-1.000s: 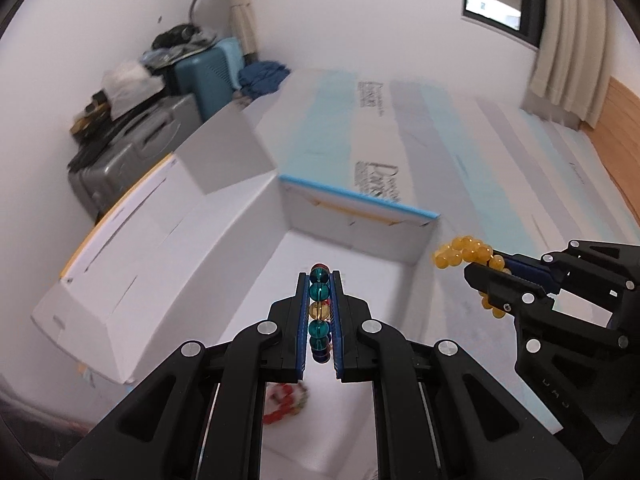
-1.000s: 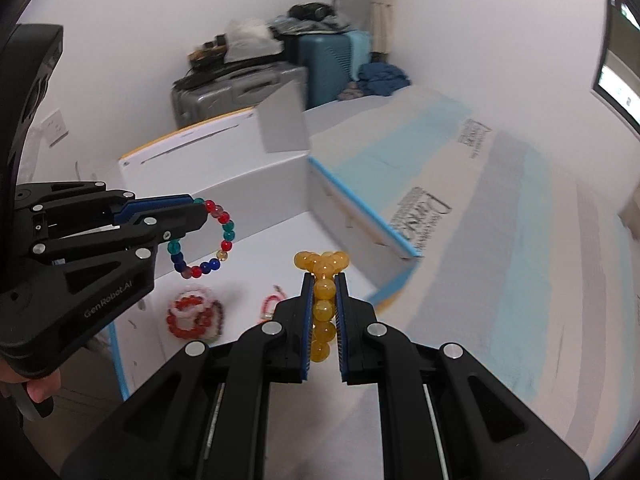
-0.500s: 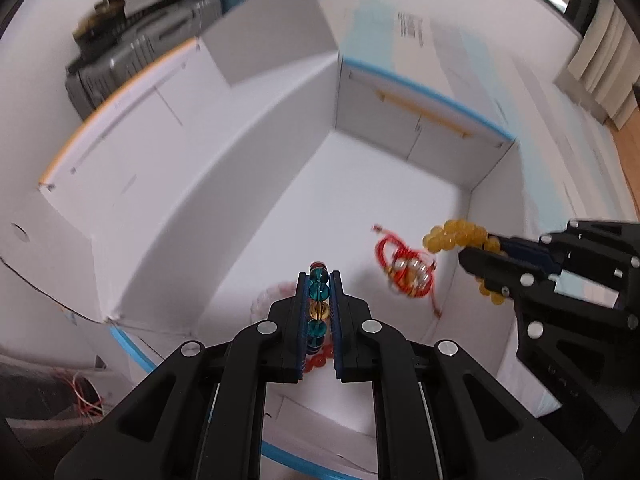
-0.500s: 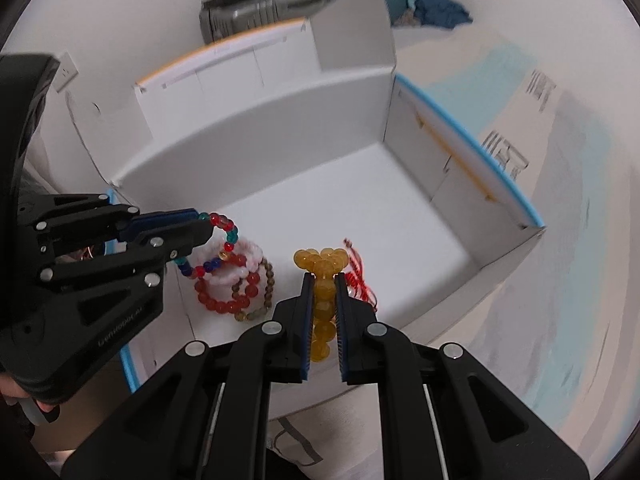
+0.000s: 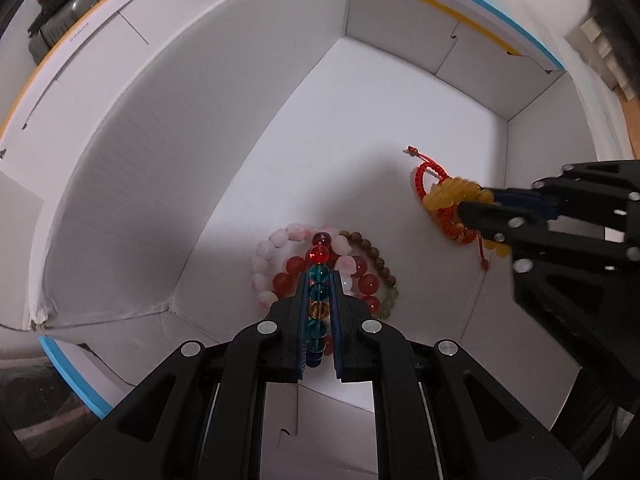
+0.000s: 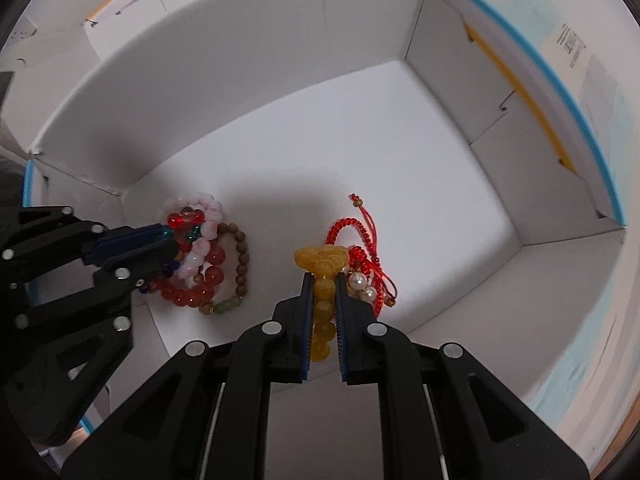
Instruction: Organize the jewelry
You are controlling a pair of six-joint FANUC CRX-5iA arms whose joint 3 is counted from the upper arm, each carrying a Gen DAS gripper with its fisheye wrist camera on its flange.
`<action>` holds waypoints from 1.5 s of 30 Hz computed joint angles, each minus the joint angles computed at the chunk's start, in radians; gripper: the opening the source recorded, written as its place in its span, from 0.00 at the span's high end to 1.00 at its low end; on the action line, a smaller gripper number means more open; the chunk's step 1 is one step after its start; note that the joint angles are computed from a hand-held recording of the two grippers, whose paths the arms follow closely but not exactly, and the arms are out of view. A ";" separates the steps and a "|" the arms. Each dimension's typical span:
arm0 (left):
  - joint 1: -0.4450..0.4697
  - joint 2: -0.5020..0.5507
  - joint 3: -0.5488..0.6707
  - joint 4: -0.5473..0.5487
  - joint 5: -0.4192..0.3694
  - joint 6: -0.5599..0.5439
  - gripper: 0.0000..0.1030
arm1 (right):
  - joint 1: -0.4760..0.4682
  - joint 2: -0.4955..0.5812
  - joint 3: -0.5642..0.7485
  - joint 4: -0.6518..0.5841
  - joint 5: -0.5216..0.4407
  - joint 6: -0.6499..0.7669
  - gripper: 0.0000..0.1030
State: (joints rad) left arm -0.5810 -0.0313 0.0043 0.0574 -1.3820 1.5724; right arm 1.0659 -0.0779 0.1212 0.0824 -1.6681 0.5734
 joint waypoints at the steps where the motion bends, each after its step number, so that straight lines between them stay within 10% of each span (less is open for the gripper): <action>1: -0.008 0.006 0.014 -0.024 -0.012 0.004 0.91 | -0.002 0.005 0.000 -0.005 -0.001 0.002 0.91; 11: -0.032 -0.010 0.026 -0.088 -0.026 0.027 0.91 | 0.021 0.002 0.001 0.005 0.016 -0.031 0.87; 16: -0.043 -0.038 0.023 -0.110 -0.013 0.071 0.88 | 0.068 -0.031 -0.015 0.080 0.028 -0.090 0.54; 29: -0.098 -0.168 0.023 -0.216 0.068 0.214 0.12 | 0.289 -0.180 -0.108 0.403 0.004 -0.298 0.16; 45: -0.428 -0.375 -0.043 -0.469 0.105 0.557 0.06 | 0.786 -0.254 -0.224 0.704 -0.313 -0.697 0.07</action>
